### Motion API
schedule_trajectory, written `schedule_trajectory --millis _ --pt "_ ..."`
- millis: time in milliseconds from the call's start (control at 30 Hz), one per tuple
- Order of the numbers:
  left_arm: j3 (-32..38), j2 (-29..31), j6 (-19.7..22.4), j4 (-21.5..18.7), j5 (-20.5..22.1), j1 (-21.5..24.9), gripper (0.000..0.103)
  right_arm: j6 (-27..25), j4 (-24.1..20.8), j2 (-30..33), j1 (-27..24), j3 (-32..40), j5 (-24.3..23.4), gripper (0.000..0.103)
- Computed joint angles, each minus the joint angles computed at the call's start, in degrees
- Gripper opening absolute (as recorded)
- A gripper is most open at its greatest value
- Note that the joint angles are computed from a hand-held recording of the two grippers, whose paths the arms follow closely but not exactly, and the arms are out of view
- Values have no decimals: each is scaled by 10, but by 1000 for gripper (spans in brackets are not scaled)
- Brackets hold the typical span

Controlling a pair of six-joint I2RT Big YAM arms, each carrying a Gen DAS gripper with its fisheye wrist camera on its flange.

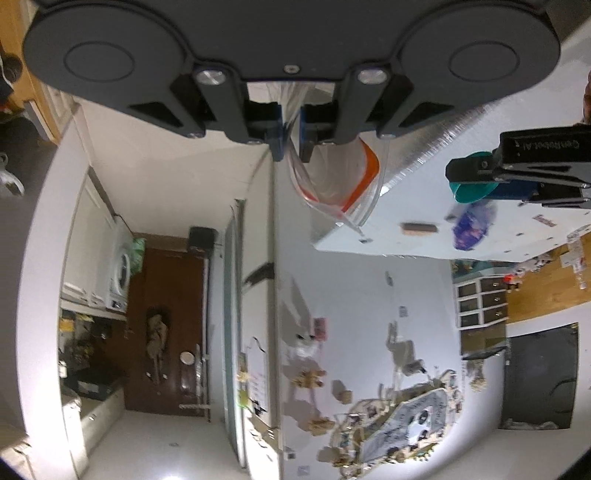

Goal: Collect trash
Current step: 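Carry the teal cap and clear bag with both grippers over the bin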

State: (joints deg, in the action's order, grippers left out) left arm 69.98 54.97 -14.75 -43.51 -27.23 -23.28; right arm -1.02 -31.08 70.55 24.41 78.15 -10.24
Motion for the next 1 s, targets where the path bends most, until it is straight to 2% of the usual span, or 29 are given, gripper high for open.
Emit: schedule_trajectory --millis 333,633,900,1000 --pt "-5 80 -45 6 61 -24 50 -13 -35 15 -51 -41 -17 8" --pt "-24 147 -86 11 147 -2 50 -18 -69 67 -77 -53 -35 8" --pt "-20 219 -73 5 225 23 50 -23 -100 138 -77 -21 -35 8" --pt "-21 242 -70 2 249 34 50 -32 -125 174 -72 3 -36 8"
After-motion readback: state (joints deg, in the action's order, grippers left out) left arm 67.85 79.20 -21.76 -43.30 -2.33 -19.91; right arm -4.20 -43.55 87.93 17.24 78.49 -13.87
